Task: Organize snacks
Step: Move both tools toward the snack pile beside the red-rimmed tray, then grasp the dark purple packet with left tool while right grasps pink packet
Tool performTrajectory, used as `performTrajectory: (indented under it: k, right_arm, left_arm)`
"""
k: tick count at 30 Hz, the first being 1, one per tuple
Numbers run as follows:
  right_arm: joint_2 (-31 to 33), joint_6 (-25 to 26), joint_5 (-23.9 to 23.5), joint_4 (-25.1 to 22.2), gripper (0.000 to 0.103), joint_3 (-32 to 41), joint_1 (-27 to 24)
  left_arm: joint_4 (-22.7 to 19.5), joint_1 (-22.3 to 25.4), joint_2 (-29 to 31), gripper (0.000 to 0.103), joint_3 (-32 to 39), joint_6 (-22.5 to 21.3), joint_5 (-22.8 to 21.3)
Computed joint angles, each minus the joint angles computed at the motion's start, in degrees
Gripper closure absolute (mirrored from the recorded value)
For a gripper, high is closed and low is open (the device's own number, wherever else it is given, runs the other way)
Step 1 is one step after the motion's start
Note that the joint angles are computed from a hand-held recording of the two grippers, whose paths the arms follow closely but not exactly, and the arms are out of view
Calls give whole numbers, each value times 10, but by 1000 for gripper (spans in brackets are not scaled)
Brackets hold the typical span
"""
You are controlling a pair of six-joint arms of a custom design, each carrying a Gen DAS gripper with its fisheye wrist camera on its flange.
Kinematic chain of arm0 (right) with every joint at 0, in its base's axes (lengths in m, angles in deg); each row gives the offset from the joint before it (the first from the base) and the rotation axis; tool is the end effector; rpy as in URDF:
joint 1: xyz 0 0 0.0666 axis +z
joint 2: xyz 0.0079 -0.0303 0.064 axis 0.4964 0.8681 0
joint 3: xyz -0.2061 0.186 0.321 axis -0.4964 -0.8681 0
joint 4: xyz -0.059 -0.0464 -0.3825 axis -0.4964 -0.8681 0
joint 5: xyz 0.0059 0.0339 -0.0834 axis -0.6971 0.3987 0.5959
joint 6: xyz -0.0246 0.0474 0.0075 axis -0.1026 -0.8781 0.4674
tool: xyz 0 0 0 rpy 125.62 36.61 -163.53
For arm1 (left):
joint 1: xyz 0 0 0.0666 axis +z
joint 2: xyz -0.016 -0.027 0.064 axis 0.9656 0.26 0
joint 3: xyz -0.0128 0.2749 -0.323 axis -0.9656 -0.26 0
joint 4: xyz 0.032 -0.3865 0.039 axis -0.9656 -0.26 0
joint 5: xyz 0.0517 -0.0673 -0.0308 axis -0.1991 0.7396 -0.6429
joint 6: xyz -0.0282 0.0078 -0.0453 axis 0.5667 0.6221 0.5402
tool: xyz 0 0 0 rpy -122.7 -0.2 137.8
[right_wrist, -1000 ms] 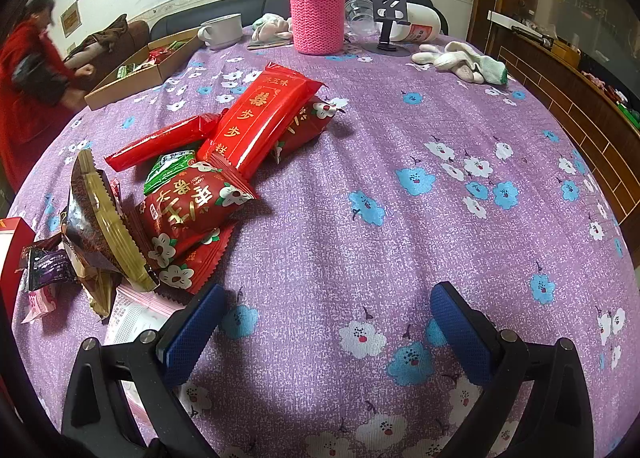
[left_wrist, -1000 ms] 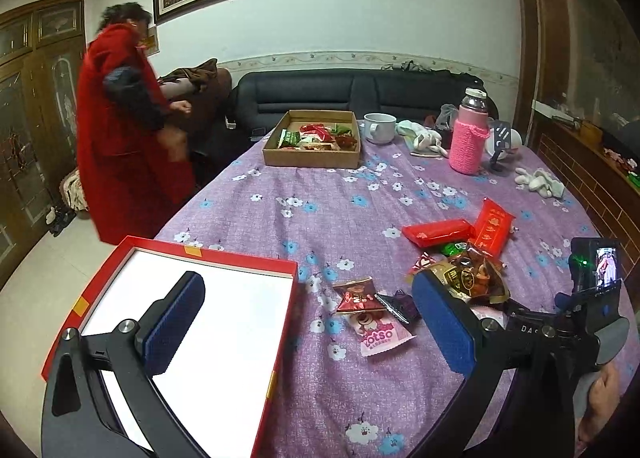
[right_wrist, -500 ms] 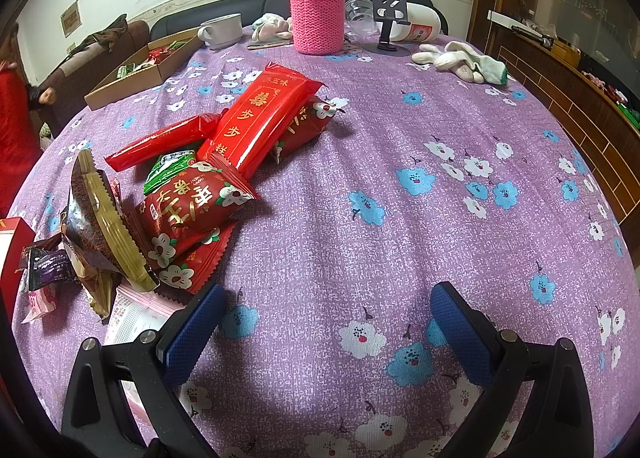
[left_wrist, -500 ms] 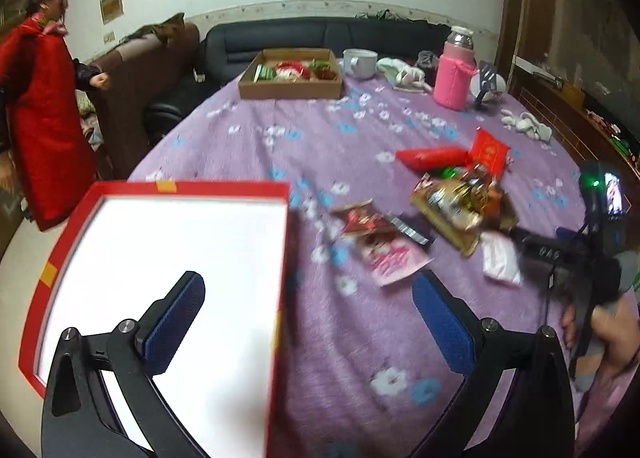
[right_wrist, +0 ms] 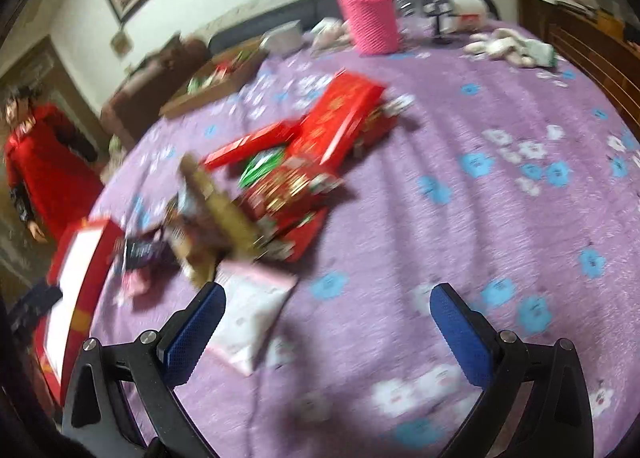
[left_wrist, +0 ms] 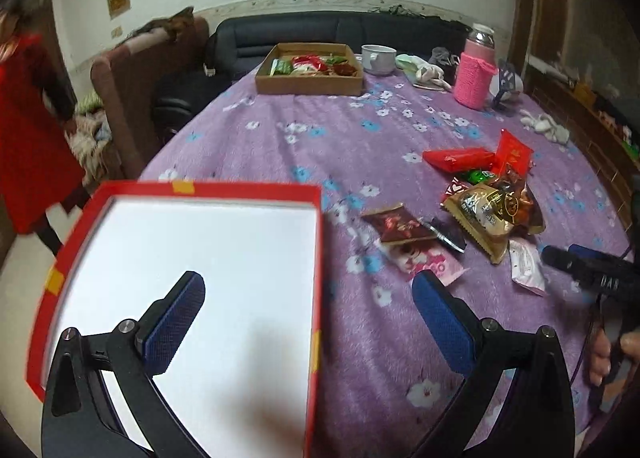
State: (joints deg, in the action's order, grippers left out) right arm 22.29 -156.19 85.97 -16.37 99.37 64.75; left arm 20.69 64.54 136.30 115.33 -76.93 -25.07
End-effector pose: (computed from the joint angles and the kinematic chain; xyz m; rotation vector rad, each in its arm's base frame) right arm 0.2580 0.1573 0.3223 0.9086 2.2880 0.0043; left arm 0.4224 -0.0904 0.3669 0.9098 2.2191 -0.2954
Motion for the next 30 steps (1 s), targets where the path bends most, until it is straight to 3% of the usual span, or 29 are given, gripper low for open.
performTrajectory:
  k: [4,10,13,14,18,22,26,30]
  right_arm:
    - [65,-9,-23,-37,1,51,0]
    - [144,-35,19,-135,10,114,26]
    - [133,4,28,-115,45,108,34]
    - [126,12,26,-111,61,103,35]
    - [84,42,25,-60,62,62,29]
    - [21,58,-3,41,63,3,9]
    - [11,57,-9,55,63,-7,7]
    - [-3,58,-18,77,63,-20,0]
  left_arm:
    - [24,-12,-14,0,-11,-18,-12]
    - [3,-9,-14,0,-5,-41,8]
    - [-2,-18,-16,0,-4,-52,10]
    - [-3,-22,-17,0,-5,-56,12]
    - [-19,-47,-12,0,2,-90,16]
    - [-24,-86,-1,0,11,-129,1]
    - [-41,-122,21,0,29,-191,-14]
    - [-63,-141,51,0,52,-215,-40]
